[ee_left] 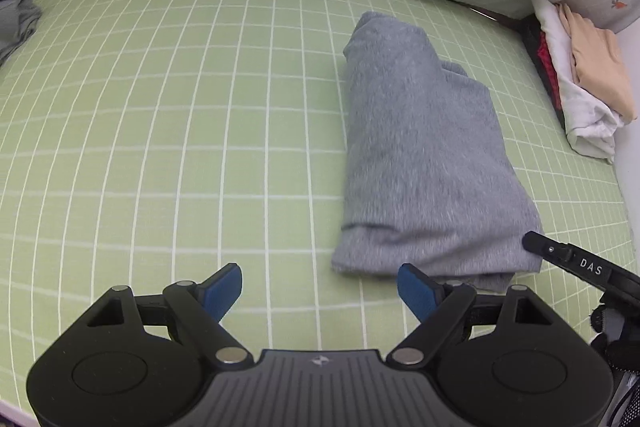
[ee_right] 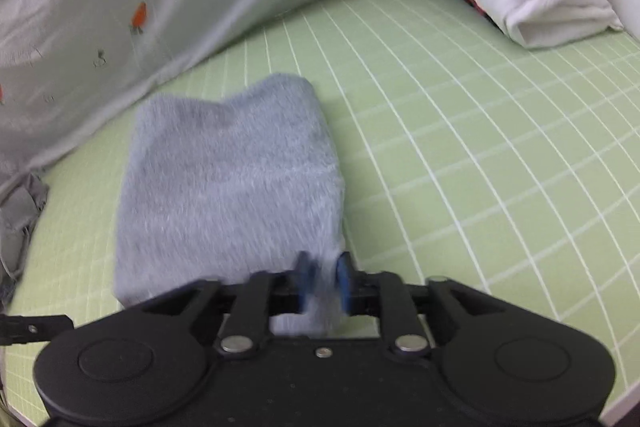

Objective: Fold clothes

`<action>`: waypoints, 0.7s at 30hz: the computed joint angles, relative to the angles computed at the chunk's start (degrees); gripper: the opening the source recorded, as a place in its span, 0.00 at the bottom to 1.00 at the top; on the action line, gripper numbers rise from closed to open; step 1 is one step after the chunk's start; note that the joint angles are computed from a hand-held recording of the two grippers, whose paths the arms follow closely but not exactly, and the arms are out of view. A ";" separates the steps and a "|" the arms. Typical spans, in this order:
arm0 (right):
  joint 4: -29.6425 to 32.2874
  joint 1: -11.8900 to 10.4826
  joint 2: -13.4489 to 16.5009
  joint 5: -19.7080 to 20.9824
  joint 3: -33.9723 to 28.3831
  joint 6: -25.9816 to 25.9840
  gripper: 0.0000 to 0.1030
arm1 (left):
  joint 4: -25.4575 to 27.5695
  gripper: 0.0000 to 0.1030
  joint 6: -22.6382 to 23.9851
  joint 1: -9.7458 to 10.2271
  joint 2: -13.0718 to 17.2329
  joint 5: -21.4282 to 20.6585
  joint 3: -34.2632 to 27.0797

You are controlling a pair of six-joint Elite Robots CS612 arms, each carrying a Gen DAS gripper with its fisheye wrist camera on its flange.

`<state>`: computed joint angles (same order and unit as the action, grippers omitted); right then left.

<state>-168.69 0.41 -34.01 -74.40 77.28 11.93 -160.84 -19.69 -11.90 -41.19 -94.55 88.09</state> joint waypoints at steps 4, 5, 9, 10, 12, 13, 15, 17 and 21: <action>-2.74 -0.61 -0.27 1.44 1.16 -1.42 0.87 | -0.88 0.84 -2.94 -1.08 -0.44 1.49 1.31; -1.99 -0.54 -0.16 1.08 0.69 -2.46 0.96 | -0.66 0.84 -3.20 -1.24 -0.38 1.50 1.21; 0.07 -0.10 0.87 -0.42 -1.71 -6.80 1.00 | 0.33 0.84 -1.49 -1.77 0.41 1.49 -0.48; 0.82 0.02 1.32 -0.43 -2.62 -7.35 1.00 | 0.51 0.84 -0.58 -1.88 0.72 1.64 -1.13; 2.45 0.29 2.36 -0.43 -4.68 -7.55 1.00 | 0.91 0.84 1.35 -1.98 1.67 1.85 -3.01; 3.16 0.40 3.07 -0.10 -5.94 -7.05 1.00 | 1.09 0.85 1.97 -1.91 2.37 1.73 -4.25; 4.45 0.58 4.60 0.82 -8.57 -5.80 1.00 | 1.56 0.87 2.92 -1.66 3.94 1.33 -6.95; 5.82 0.82 6.09 1.05 -11.24 -4.47 1.00 | 3.22 0.87 3.01 -1.26 5.72 0.13 -10.13; 9.96 1.48 8.41 -0.24 -16.47 -5.72 1.00 | 7.23 0.87 2.96 -0.44 9.47 -2.82 -16.89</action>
